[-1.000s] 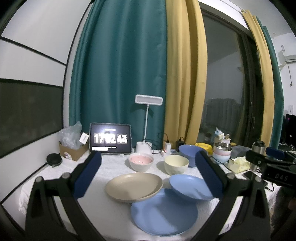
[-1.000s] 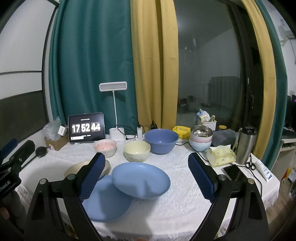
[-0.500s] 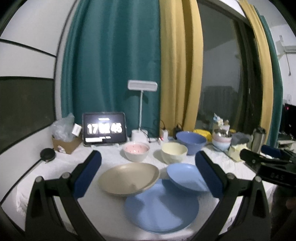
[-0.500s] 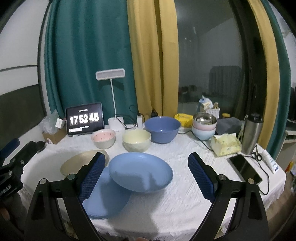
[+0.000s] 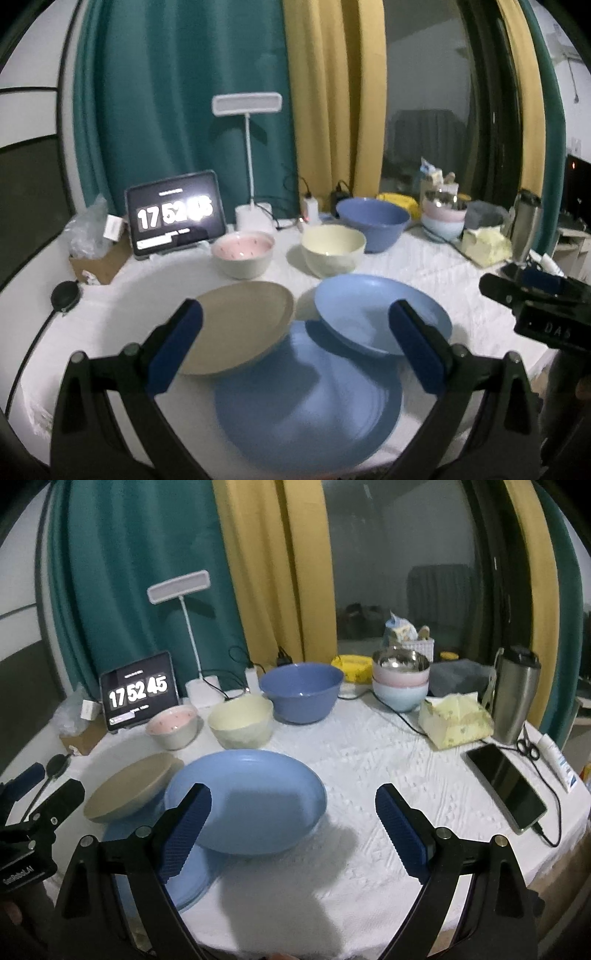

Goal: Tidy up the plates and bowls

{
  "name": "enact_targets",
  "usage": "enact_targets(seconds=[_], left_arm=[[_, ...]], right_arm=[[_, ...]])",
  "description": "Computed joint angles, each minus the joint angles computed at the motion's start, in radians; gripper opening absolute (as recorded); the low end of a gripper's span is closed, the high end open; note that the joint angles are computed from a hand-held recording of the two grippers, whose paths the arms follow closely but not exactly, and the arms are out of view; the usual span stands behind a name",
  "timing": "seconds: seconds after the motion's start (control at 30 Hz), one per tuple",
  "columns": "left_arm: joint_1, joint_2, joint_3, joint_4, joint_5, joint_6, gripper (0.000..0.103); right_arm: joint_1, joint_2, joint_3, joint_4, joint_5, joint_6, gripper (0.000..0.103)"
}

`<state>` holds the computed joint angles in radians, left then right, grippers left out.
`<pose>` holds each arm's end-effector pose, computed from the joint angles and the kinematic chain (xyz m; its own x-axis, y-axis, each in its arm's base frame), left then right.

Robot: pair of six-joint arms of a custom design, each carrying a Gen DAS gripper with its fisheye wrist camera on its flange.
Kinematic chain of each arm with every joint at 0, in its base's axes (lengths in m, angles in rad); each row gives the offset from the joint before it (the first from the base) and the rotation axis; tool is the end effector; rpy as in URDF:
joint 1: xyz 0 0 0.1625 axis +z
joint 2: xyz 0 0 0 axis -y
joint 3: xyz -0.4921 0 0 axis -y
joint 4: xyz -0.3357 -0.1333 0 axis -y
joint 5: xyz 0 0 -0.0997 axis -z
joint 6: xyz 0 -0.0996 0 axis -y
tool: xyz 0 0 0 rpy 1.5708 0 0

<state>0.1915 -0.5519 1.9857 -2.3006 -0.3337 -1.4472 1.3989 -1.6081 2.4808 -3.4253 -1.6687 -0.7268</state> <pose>-0.4670 -0.3222 -0.0014 -0.6763 -0.0900 -0.7311 0.6262 0.4525 -0.6349 0.0644 -0.3514 0.4249 -0.7855 -0.1766 0.5931 -0.5713 0.5754 -0.5853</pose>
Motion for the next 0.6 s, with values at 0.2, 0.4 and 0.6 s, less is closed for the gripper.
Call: enact_targets(seconds=[0.2, 0.4, 0.6], left_arm=[[0.049, 0.054, -0.055, -0.087, -0.024, 0.146, 0.101], [0.103, 0.092, -0.103, -0.173, -0.063, 0.276, 0.101], [0.144, 0.127, -0.149, -0.200, -0.090, 0.346, 0.098]], right_arm=[[-0.036, 0.048, -0.051, 0.037, -0.001, 0.007, 0.093], [-0.053, 0.096, -0.106, 0.089, 0.004, 0.013, 0.093], [-0.058, 0.156, -0.157, 0.131, -0.014, 0.015, 0.091]])
